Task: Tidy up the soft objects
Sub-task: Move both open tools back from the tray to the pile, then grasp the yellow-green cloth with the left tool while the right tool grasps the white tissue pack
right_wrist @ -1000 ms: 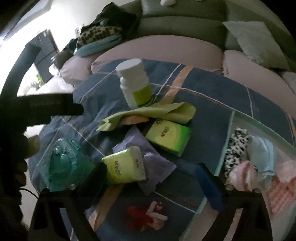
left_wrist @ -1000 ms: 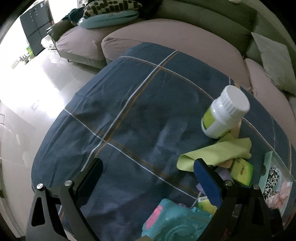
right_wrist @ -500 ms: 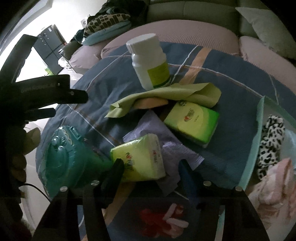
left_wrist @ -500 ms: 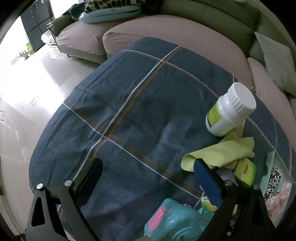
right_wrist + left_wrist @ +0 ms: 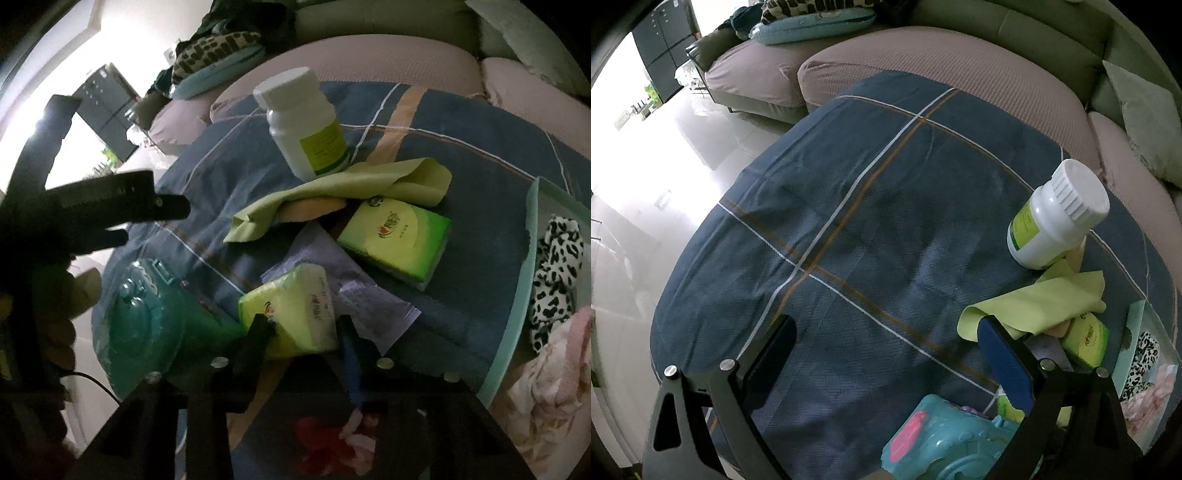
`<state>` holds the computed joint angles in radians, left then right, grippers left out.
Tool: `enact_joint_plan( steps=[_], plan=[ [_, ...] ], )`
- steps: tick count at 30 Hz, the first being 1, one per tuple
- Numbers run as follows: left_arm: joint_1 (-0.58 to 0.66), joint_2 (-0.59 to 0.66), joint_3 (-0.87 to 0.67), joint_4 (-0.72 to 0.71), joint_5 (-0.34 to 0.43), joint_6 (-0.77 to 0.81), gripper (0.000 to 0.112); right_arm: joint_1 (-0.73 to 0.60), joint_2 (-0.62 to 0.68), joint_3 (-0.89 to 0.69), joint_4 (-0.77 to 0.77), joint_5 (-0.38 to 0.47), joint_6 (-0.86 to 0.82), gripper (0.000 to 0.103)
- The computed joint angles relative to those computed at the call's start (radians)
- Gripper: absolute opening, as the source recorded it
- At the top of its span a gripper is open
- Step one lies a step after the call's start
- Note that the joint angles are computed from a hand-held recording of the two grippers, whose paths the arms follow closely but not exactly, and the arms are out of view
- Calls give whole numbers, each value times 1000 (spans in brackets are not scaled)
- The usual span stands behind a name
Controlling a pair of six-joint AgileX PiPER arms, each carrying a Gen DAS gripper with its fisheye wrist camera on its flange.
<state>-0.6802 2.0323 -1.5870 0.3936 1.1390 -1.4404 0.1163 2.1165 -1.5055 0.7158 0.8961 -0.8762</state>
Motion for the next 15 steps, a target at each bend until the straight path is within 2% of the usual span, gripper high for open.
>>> enact_joint_plan(
  steps=[3,10,15],
  plan=[
    [0,3,-2,-1,2,2,98,-7,-21,21,18,-13,-13,33],
    [-7,2,-11,9,3,-10,98,-42,-37,21,52,-18,-14,32],
    [-14,41,-84,6,24,40,98,-77,-60,25,71,-29,-13,26]
  ],
)
